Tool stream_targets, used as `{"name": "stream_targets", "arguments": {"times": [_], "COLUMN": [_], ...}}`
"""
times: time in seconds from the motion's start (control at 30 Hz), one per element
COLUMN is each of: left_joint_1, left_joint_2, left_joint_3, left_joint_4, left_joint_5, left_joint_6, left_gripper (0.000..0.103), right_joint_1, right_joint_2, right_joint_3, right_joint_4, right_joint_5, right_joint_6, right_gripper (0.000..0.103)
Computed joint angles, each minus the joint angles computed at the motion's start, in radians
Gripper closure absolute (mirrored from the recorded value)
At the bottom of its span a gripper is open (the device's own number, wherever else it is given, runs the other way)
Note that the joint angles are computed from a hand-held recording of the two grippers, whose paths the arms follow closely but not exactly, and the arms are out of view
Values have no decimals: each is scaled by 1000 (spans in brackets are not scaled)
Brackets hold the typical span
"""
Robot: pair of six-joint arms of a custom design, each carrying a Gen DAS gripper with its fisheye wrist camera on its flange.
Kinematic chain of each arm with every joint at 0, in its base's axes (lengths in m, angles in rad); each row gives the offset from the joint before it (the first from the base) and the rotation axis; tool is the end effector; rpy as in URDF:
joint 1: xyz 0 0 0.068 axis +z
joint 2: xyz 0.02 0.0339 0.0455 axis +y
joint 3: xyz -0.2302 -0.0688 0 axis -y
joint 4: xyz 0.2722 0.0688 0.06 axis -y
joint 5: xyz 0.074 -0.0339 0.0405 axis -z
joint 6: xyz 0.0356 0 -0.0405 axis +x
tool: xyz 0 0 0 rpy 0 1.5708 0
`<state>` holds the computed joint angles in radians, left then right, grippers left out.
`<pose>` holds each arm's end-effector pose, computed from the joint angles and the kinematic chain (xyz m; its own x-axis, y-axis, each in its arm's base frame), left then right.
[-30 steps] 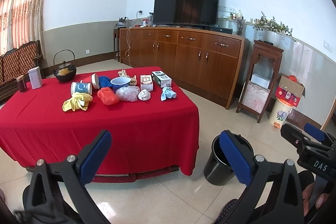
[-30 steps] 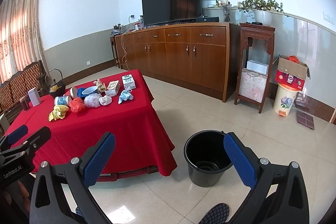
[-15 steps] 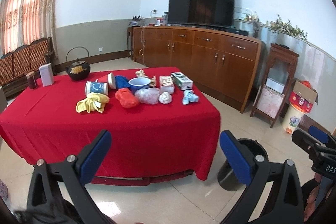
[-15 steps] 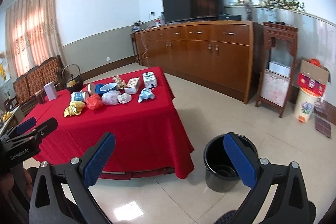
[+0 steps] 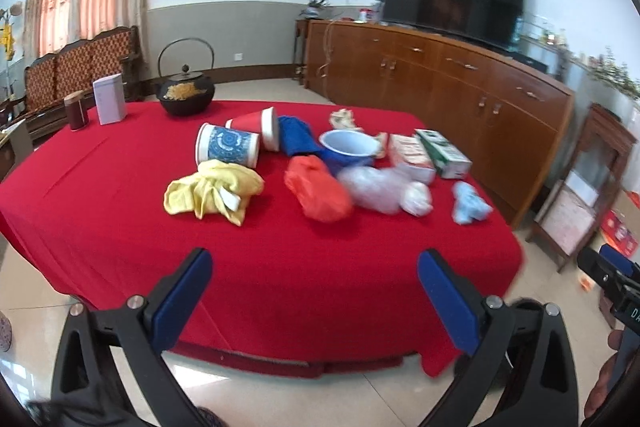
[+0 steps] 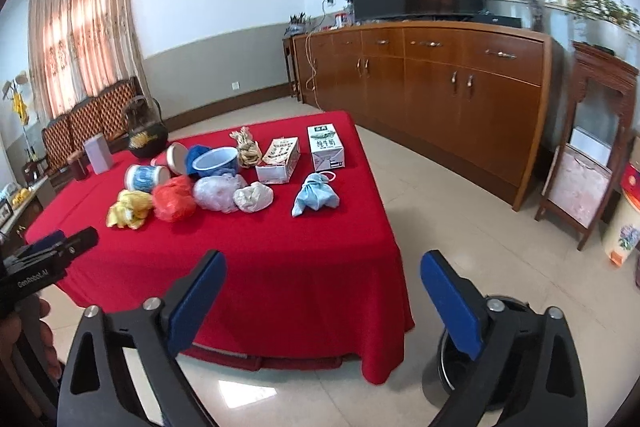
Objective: Collect trash
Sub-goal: 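Grasp the red plastic bag with the left tool while the right tool grasps the blue mask, then carry the red bag and blue mask to the black bucket and release both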
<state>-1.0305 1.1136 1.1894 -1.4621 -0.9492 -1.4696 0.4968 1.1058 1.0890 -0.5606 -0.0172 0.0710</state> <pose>0.1291 -0.1589 0.3074 -0.4716 -0.3401 -0.8136 -0.4604 0.8819 -0.1018 0.2474 0.1348 0.3149 -0.5134 -0.1976 -0.8351 -0.4539 0.8884 0.0688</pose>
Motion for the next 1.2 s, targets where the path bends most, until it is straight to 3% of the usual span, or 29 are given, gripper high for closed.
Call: {"name": "stream_targets", "arguments": {"times": [0.13,0.23,0.37,0.53,0.63,0.7,0.77,0.87,1.0,1.2], "left_joint_1": [235,377,478,515,561,587,607,593,544,414], "left_joint_2": [-52,-26,-5,26,39,31,14,3,-29,-41], "left_joint_3": [-112,-159,-197,-196,-209,-233,-260,-254,-223,-148], "left_joint_4": [313,481,606,689,729,755,785,781,748,664], "left_joint_5": [84,173,256,267,336,384,433,405,330,236], "left_joint_6": [323,483,571,636,653,659,672,682,697,673], "left_gripper": [8,14,22,24,33,44,68,79,81,81], "right_joint_1": [24,29,30,39,41,41,38,32,24,12], "right_joint_2": [269,453,643,800,866,883,885,878,809,576], "right_joint_3": [137,256,413,583,661,677,676,673,610,424], "right_joint_4": [85,107,106,82,45,39,41,43,70,108], "right_joint_5": [26,31,24,11,7,10,1,-24,-53,-55], "right_joint_6": [-25,-35,-40,-40,-35,-40,-45,-47,-44,-48], "right_gripper": [22,29,36,42,50,53,63,82,88,88]}}
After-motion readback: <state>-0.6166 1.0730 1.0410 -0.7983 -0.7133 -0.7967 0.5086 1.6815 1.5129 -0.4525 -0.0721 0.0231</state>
